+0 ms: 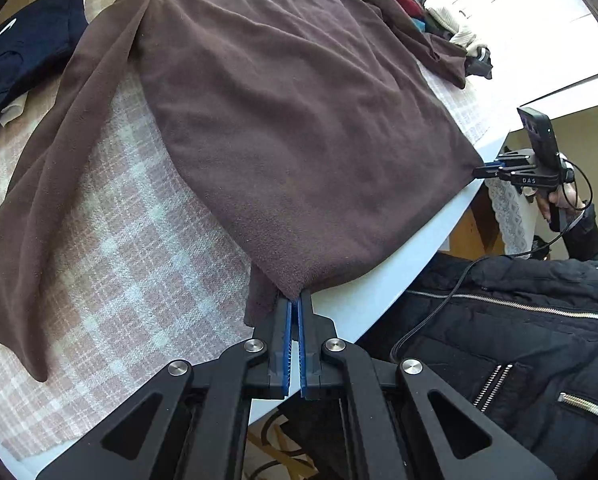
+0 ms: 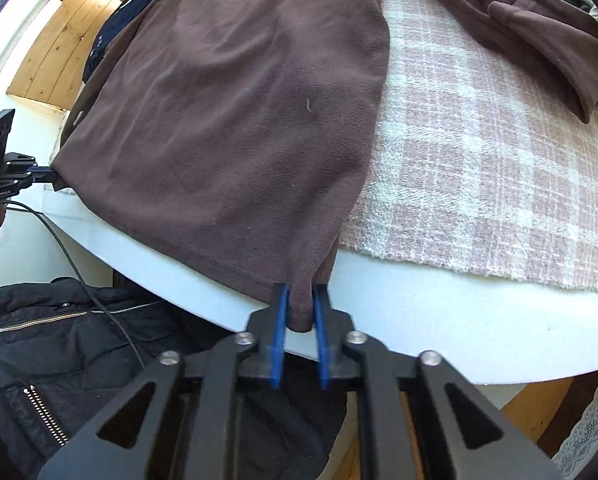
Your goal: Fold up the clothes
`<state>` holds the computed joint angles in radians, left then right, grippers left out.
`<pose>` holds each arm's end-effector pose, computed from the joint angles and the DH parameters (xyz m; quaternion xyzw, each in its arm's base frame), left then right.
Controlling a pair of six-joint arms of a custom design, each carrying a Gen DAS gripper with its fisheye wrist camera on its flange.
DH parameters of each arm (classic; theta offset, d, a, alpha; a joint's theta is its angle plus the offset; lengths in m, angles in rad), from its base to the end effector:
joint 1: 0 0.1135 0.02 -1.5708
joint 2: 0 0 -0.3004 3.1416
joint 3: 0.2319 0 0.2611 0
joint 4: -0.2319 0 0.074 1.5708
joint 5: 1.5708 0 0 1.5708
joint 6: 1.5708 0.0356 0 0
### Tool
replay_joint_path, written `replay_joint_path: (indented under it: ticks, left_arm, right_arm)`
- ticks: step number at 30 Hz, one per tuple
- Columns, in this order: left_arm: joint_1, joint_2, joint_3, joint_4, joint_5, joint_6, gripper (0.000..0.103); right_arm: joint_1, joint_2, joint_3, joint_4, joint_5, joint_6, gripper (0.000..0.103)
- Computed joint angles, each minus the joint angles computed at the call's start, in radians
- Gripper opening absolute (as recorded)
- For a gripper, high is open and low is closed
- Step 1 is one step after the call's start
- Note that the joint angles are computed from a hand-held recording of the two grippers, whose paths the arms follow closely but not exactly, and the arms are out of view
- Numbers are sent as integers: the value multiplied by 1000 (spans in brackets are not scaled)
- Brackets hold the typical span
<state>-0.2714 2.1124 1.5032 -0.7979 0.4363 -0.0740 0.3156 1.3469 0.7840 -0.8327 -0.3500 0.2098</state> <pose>0.4150 -0.1311 0.1699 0.1135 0.9665 -0.2262 0.0416 0.2044 0.0796 0.2158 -0.0671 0.9788 0.1899 0.0382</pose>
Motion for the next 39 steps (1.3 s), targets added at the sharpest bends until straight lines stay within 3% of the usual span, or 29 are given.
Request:
replay_joint_path:
  ticks: [5,8,10,13,16,17,20,21,24,27,29,31,32,36,39]
  left_arm:
    - [71,-86,23,-10,139,-32,2]
    - [116,-109,64,-39,253,-60,2]
    - [135,-106,79,-64,279,-70,2]
    - [159,-50,6,-89,259,-88,2]
    - [142,41,-55,-147,90,-46,0]
    - [143,55,-85,-140,57,-50,0]
    - [156,-2,-152,-53,45,-91,0]
    - [141,-36,-149,-24,24,-105,0]
    - [79,-62,-97,44,82,-96,0]
    - [27,24,-17,45,124,-88,11]
    - [11,92,27,25,122,-84,8]
    - [14,136,52,-26,36,-83,13]
    - [20,142,53,-50,-24,-88,9]
    - [89,-19,-102,34,-49,-102,10]
    - [127,-155,-176,89,-210,-70,28]
  right_arm:
    - [-56,-104,107,-65,-119,-23,9]
    - [-155,-152,202,-123,-252,-44,8]
    - [-89,-153,226,-37,-246,84,8]
    - [-16,-120,215,47,-148,180,8]
    - [-11,-47,120,41,-110,181,8]
    - [-37,-13,139,-74,-66,123,9]
    - [-3,111,121,-180,102,104,9]
    - [-2,102,127,-184,111,102,9]
    - [-11,54,209,-174,75,109,10]
    - [53,108,309,-144,128,77,24]
    - [84,169,352,-122,131,56,27]
    - [101,241,368,-95,105,42,27]
    - [101,279,374,-105,94,31,27]
    - [76,353,435,-229,98,-9,27]
    - [64,353,621,-316,127,-52,27]
